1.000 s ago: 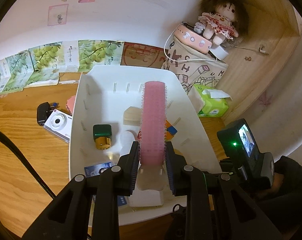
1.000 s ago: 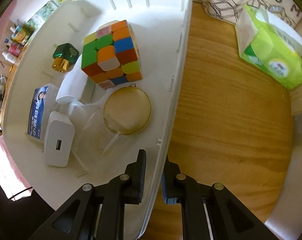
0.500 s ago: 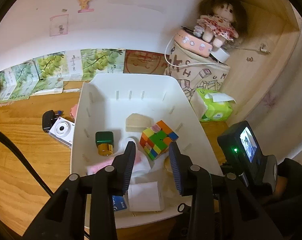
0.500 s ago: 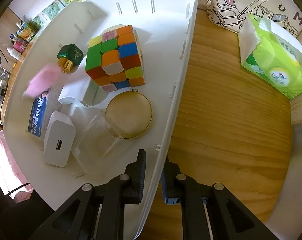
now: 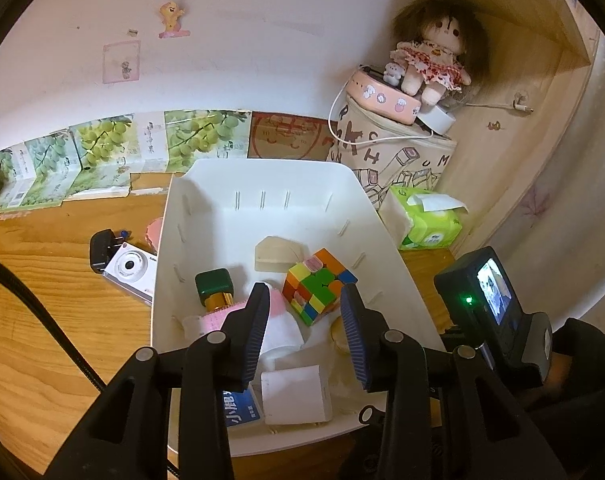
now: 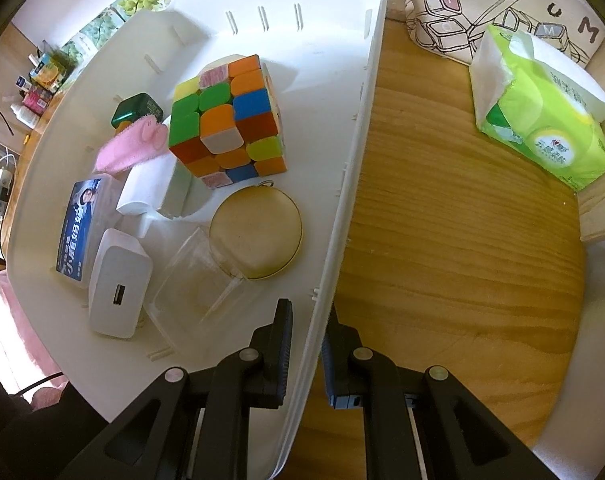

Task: Organize rigid objects
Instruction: 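Move the open left gripper to the white round-dial gadget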

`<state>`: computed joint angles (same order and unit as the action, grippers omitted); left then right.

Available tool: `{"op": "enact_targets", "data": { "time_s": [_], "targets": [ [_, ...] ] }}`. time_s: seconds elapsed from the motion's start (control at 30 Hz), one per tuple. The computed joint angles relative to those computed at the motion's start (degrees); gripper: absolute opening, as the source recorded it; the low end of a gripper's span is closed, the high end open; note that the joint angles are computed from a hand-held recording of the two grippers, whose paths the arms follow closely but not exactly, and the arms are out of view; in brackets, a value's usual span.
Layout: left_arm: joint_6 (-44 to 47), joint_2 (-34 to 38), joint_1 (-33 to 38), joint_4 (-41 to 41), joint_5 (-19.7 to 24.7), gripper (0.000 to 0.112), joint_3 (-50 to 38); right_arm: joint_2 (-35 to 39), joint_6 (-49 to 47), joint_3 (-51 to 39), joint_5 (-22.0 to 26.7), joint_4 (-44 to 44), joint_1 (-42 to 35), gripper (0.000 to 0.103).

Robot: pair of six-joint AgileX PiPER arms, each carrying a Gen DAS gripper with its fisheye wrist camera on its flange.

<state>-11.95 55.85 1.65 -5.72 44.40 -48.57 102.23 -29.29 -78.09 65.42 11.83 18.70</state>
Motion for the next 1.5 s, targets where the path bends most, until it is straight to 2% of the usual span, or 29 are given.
{"op": "enact_targets", "data": {
  "time_s": [0.1, 0.2, 0.33, 0.67, 0.73, 0.97, 1.17, 1.23, 1.5],
  "targets": [
    [1.89, -0.83, 1.6, -1.56, 0.25, 0.041, 0.4, 0.46, 0.52, -0.69, 0.59, 0.32, -0.48, 0.014],
    [5.77, -2.06, 4.93, -4.62, 0.98, 0.051, 0.86, 0.92, 1.59, -1.25, 1.04, 0.46, -0.89, 0.013],
    [13.63, -3.08, 11.31, -10.45, 2.93, 0.052, 1.17, 1.47, 3.81, -1.65, 1.1, 0.0, -1.37, 0.013],
    [40.11, 0.08, 35.73, -25.9, 14.3, 0.054, -0.28, 2.58, 12.33, -2.35, 0.33, -1.38, -2.91, 0.012],
    [44.96, 1.56, 40.47, -27.59, 16.9, 0.06, -1.18, 2.67, 14.18, -2.33, -0.01, -1.85, -2.94, 0.011],
    [56.31, 7.56, 51.14, -28.59, 22.08, 0.068, -4.86, 2.98, 21.11, -2.58, -1.22, -4.01, -2.69, 0.009],
    [59.86, 14.9, 53.97, -24.03, 24.55, 0.069, -10.63, 2.68, 27.22, -1.58, -2.95, -6.94, -0.83, 0.009],
    [61.27, 17.4, 54.4, -22.55, 24.83, 0.073, -12.76, 2.86, 28.82, -1.77, -3.04, -7.56, -0.65, 0.009],
    [65.43, 27.47, 51.82, -16.77, 24.7, 0.075, -20.45, 1.54, 36.85, 0.1, -4.15, -11.42, 3.04, 0.01]
  ]
}}
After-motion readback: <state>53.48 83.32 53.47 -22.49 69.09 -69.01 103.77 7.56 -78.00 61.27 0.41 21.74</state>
